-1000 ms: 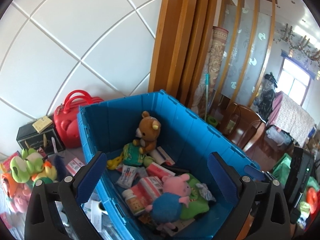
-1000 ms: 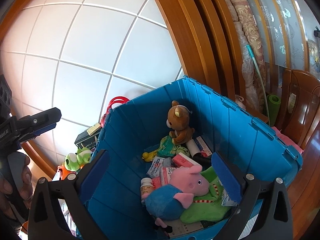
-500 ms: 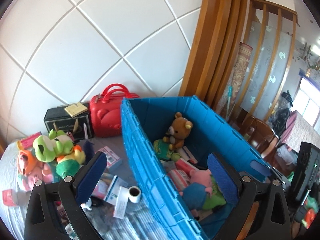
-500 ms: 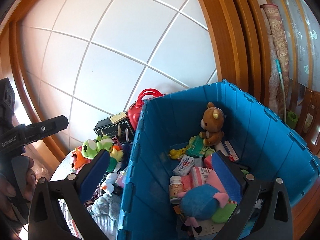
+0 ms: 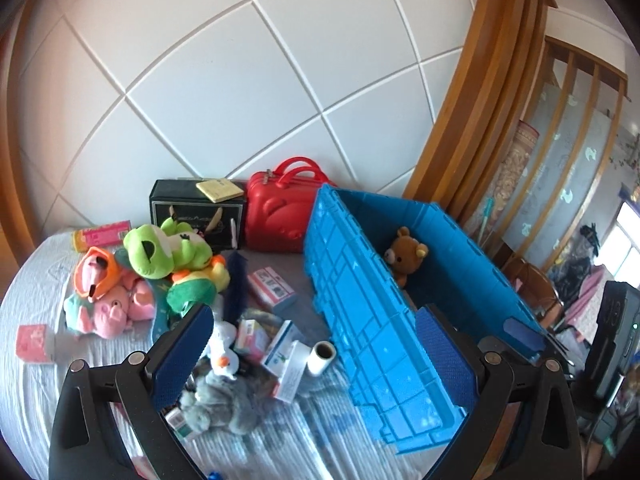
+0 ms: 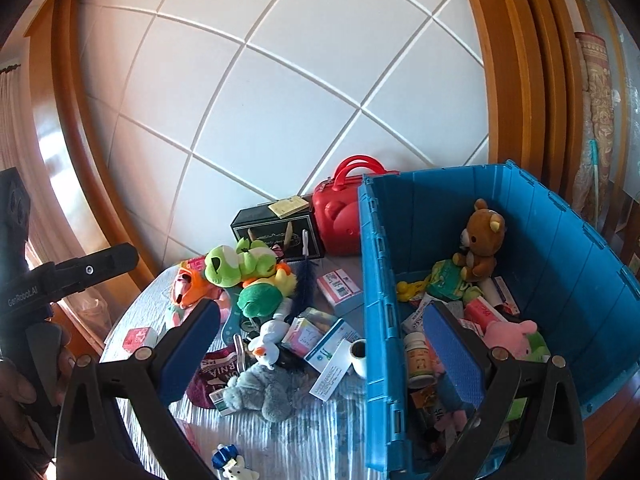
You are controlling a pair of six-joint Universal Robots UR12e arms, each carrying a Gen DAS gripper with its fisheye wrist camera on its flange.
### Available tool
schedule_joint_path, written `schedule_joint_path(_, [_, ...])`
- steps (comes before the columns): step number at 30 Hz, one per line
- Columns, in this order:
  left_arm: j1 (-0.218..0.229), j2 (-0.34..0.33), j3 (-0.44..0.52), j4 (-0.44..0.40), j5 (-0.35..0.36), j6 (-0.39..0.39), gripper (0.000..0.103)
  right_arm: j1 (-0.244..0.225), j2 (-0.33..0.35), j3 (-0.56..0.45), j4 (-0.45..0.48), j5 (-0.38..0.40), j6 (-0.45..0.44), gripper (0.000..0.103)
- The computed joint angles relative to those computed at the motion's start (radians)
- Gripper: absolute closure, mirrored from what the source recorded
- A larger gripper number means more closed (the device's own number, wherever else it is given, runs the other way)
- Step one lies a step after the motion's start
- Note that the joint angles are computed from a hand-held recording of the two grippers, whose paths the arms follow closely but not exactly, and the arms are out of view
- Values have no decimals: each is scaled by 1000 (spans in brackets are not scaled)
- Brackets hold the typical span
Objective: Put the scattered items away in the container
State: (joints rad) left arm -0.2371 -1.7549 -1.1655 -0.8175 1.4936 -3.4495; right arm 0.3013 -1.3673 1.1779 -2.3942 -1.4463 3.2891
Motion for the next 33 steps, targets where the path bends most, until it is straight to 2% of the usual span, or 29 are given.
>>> schedule_joint_path(10, [70, 110, -143, 50, 2, -40, 1, 83, 34, -66, 49, -16, -47, 0])
schedule_joint_path(16, [109, 169, -214, 58, 15, -63, 1, 136, 51, -84, 71, -42, -42, 0])
schedule_joint_path(19, [128, 194, -240, 65, 25, -62, 1, 157, 65, -102, 87, -27, -47, 0])
schedule_joint_path(24, [154, 231, -277, 58, 47, -61, 1, 185, 93, -140, 130, 3, -78, 0])
schedule_joint_path(33, [184, 279, -307, 15, 127, -50, 1, 223, 115, -163, 118, 16, -80, 0])
